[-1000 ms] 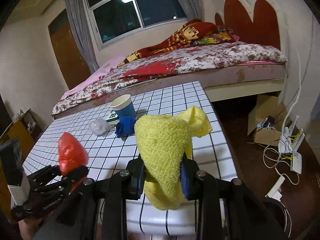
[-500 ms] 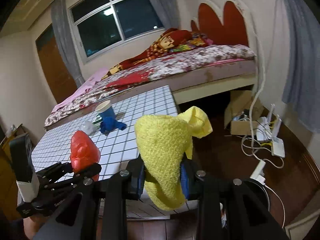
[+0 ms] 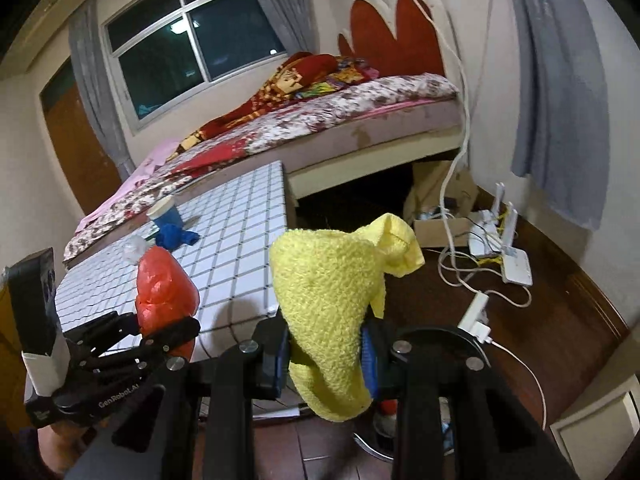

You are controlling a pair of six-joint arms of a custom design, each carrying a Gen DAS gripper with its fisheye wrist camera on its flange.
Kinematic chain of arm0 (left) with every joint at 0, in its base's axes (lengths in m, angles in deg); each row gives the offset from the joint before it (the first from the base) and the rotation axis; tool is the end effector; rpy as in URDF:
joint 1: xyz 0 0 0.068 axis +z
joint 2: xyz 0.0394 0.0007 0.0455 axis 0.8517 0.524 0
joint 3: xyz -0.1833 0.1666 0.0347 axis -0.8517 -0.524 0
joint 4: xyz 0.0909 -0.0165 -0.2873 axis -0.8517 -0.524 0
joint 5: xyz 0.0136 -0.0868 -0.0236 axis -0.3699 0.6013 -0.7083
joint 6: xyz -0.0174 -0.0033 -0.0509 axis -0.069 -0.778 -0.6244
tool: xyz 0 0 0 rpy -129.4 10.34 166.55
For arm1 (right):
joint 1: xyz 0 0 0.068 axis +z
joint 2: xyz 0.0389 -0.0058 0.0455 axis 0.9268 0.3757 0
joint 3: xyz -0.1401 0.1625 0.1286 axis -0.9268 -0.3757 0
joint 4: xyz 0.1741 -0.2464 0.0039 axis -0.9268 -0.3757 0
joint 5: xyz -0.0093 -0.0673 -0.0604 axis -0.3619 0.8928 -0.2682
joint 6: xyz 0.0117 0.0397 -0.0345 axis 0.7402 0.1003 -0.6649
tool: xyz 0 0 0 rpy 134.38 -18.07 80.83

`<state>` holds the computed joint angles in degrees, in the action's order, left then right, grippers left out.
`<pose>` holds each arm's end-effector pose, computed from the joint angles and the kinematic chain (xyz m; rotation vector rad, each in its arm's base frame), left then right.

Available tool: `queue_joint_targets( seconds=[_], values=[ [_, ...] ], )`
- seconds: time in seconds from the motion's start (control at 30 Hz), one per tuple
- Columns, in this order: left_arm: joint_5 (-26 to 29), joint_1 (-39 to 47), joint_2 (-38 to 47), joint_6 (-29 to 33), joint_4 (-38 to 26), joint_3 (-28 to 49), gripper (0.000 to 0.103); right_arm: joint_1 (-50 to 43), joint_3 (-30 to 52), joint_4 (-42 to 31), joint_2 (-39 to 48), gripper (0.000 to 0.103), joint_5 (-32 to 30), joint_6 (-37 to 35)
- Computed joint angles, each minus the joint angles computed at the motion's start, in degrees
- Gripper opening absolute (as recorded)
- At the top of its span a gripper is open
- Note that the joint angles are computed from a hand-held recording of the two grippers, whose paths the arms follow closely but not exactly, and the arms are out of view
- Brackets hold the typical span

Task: Collect trash
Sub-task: 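Carry the red bag and yellow cloth over the black bin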

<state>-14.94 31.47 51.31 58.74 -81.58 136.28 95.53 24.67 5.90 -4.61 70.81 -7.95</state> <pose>0.2384 -0.1300 0.2851 0.7851 2.1748 -0.4367 0.1343 0.0535 0.3051 0.4134 2.1498 0.1590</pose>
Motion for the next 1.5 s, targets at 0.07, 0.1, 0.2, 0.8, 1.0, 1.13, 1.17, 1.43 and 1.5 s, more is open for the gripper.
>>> queue_joint_targets(
  seconds=[0.07,0.1,0.2,0.8,1.0,1.13,1.17,1.43,1.5],
  values=[
    [-1.03,-2.36,0.12,-0.94,0.12,-0.16,0.045,-0.7,-0.94,-1.71,-2.24,0.031,-0.13,0.3],
    [-1.23,-3.11,0.08,-1.22,0.11,-0.31,0.045,-1.26,-1.46,-2.55,-3.46,0.031,-0.42,0.43],
    [-1.95,-5.44,1.01,-2.04,0.59,-0.48,0.045,-3.0,-2.55,-4.47,-6.08,0.031,-1.4,0.46],
    [-2.73,-15.29,10.85,-6.8,3.67,-2.51,0.045,-26.86,-13.79,-8.81,-16.52,0.031,-19.78,-6.79],
    [-2.62,-16.13,16.68,-8.74,5.62,-1.19,0.045,-33.86,-18.65,-5.13,-13.88,0.031,-24.68,-9.62],
    [-2.55,-16.65,19.87,-10.03,6.35,-0.4,0.045,-37.34,-21.94,-1.92,-11.26,0.031,-27.67,-11.25],
    [-2.55,-16.66,20.64,-10.11,6.46,-0.1,0.045,-38.12,-22.51,-1.47,-10.98,0.031,-28.38,-11.74],
    [-1.55,-17.56,27.15,-10.92,7.69,2.84,0.048,-44.64,-24.47,3.31,-4.75,0.034,-35.12,-15.62],
    [0.17,-17.12,28.69,-12.47,8.65,3.17,0.068,-45.34,-23.82,4.53,-0.24,0.044,-34.96,-15.74]
  ],
)
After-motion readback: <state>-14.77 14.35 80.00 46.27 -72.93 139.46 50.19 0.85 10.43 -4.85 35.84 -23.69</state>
